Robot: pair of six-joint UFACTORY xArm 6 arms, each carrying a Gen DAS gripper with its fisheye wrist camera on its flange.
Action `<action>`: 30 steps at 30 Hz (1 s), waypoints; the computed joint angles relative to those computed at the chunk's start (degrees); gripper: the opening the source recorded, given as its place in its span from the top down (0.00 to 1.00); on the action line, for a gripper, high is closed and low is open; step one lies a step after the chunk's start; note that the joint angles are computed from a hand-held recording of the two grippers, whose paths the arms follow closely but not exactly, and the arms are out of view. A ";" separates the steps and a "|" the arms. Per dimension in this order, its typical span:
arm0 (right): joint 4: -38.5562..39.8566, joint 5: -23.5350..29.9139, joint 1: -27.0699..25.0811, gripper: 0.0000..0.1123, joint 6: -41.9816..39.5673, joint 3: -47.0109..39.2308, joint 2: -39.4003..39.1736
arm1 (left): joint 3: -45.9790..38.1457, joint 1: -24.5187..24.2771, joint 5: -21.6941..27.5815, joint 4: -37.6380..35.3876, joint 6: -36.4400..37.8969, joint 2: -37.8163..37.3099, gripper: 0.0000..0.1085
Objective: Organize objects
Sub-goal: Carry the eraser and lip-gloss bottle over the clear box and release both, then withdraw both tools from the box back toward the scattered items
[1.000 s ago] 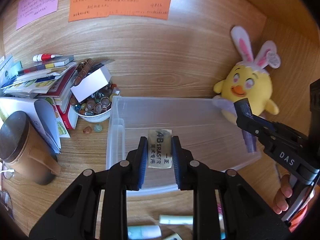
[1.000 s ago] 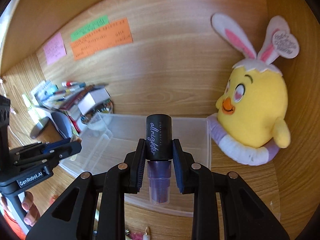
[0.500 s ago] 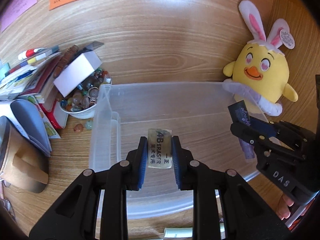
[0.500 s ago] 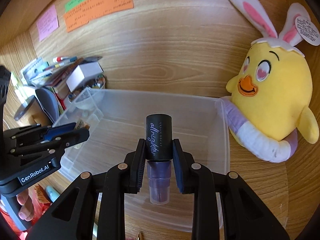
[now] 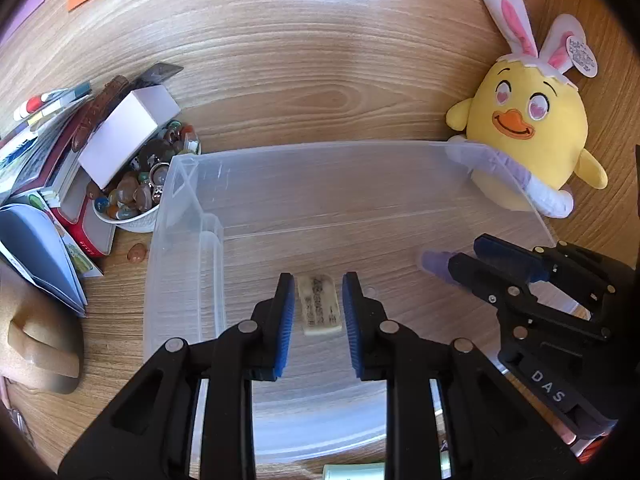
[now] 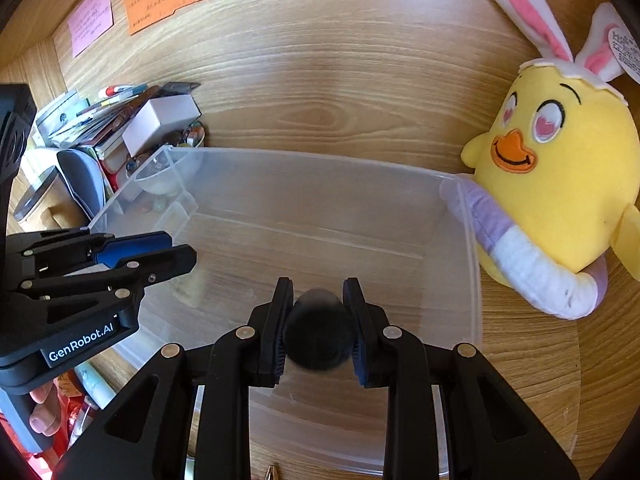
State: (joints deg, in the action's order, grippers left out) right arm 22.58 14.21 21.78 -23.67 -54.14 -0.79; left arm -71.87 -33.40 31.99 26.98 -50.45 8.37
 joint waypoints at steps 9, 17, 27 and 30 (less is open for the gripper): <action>-4.50 -3.54 0.04 0.60 2.83 2.79 -3.07 | 1.34 -0.51 0.43 1.68 -2.03 -2.41 0.64; -3.26 -5.00 0.18 0.43 1.71 7.19 -10.32 | 5.81 -2.14 1.87 10.29 -8.93 -9.80 0.33; 5.62 -5.90 1.21 0.24 -7.07 15.81 -21.93 | 15.35 -6.20 4.66 16.95 -15.12 -22.00 0.09; 5.81 -6.02 0.87 0.24 -7.14 18.51 -24.45 | 18.08 -7.17 5.29 16.21 -15.37 -24.67 0.08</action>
State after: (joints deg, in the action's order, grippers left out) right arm 28.40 8.19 22.65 -30.81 -35.63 -25.24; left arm -53.79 -40.58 37.28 43.19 -65.82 -16.30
